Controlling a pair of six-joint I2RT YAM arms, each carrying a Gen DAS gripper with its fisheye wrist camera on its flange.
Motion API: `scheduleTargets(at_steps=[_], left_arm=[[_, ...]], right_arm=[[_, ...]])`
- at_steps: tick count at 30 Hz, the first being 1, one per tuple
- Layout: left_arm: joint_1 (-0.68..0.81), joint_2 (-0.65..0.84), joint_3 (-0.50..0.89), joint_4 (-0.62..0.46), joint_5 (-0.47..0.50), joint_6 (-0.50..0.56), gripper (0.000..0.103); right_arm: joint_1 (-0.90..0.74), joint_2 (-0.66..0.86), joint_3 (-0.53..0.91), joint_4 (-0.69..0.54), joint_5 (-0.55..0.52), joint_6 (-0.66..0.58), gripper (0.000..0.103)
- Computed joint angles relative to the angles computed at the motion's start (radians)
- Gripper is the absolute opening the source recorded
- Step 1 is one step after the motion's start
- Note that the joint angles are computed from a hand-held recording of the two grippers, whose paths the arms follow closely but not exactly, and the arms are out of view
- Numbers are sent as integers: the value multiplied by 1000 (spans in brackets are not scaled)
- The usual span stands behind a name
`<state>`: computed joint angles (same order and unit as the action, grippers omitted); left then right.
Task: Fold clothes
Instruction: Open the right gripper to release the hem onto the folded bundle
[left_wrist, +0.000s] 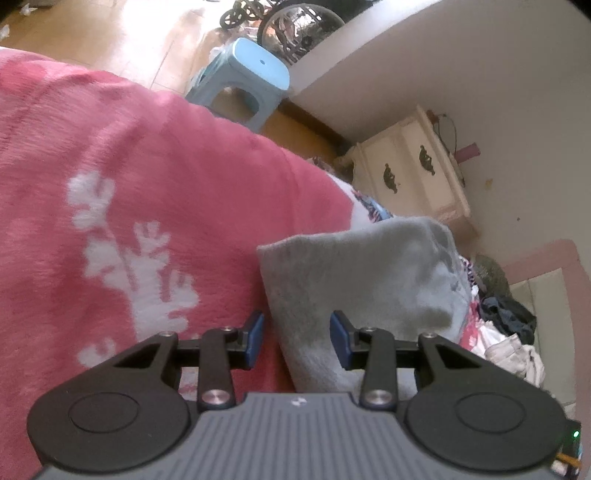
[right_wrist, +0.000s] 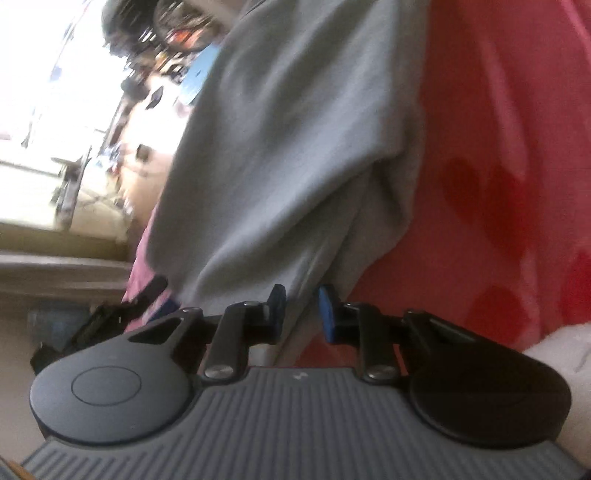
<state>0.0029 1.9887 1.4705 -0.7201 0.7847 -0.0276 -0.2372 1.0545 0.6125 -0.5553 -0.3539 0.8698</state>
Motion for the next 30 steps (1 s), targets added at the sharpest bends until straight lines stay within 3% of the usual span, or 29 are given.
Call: scheduleTargets(at_steps=[9,12,17,23,27,30], left_arm=[[-19,3,-29,47,-20,-4,36],[-20,-1,-33,50,-28,-3,34],[-18,-2,-35,54,-36,-9,33],[-22,-5,-39,64,-42,-18,33],[-25,-9,-37,66,-53,-2,32],[-20,-9,-31,57,-56,19,32]], right_arm=[[-36,63,-65,139,-29,67,6],[-56,8,-80,134,-43,51,2],[-46,-110,-49,20,-21,-11,2],[-117,-189,-75,-83,-70,-55,1],[-112,-127,-45,-100,-59,-74,3],[-14,-71,46,-178,46,-88,6]])
